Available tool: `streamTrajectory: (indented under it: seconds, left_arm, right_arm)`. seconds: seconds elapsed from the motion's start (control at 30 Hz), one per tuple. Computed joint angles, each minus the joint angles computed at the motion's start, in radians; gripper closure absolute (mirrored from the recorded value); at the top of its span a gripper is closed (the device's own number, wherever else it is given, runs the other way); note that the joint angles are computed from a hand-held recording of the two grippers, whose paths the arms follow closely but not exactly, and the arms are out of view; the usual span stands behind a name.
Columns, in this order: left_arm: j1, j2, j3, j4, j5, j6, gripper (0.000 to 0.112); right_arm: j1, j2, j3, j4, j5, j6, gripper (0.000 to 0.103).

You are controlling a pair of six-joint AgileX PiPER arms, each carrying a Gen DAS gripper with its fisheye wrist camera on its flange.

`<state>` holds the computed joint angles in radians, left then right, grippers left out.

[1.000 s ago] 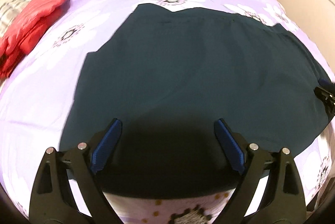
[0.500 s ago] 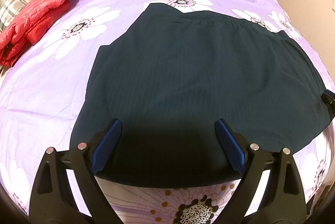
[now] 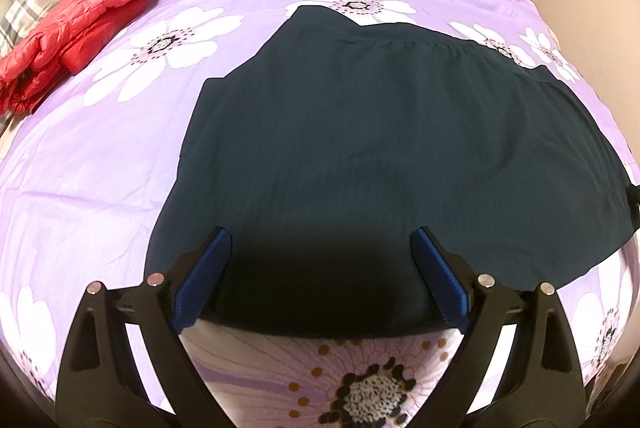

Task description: Fold large clothes

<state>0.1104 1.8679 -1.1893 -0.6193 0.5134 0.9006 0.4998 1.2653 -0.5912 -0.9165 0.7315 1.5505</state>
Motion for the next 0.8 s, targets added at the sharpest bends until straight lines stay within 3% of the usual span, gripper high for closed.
streamTrajectory:
  seconds: [0.13, 0.23, 0.3, 0.37, 0.47, 0.67, 0.73, 0.8]
  left_arm:
    - [0.018, -0.061, 0.041, -0.08, 0.047, 0.087, 0.019]
    - [-0.002, -0.091, 0.053, -0.103, 0.047, 0.109, 0.019]
    - [-0.026, -0.097, 0.048, -0.117, 0.046, 0.105, 0.019]
    - [-0.055, -0.1, 0.049, -0.11, 0.024, 0.083, 0.019]
    - [-0.112, -0.088, 0.049, -0.09, -0.028, 0.039, 0.019]
    - [-0.193, -0.027, 0.075, 0.108, -0.128, -0.105, 0.019]
    - [-0.2, -0.023, 0.098, 0.127, -0.152, -0.092, 0.019]
    - [-0.19, -0.021, 0.095, 0.098, -0.141, -0.056, 0.019]
  right_arm:
    - [0.108, -0.021, -0.038, -0.061, 0.062, 0.068, 0.038]
    - [0.16, 0.008, -0.091, -0.099, 0.012, 0.073, 0.037]
    - [0.167, 0.073, -0.15, -0.098, -0.064, 0.045, 0.037]
    - [0.168, 0.166, -0.223, -0.09, -0.148, 0.018, 0.037]
    - [0.185, 0.292, -0.327, -0.092, -0.199, -0.011, 0.037]
    - [0.228, 0.482, -0.478, 0.011, -0.183, -0.115, 0.037]
    - [0.241, 0.517, -0.48, 0.038, -0.178, -0.13, 0.036]
    - [0.226, 0.514, -0.438, 0.003, -0.232, -0.079, 0.036]
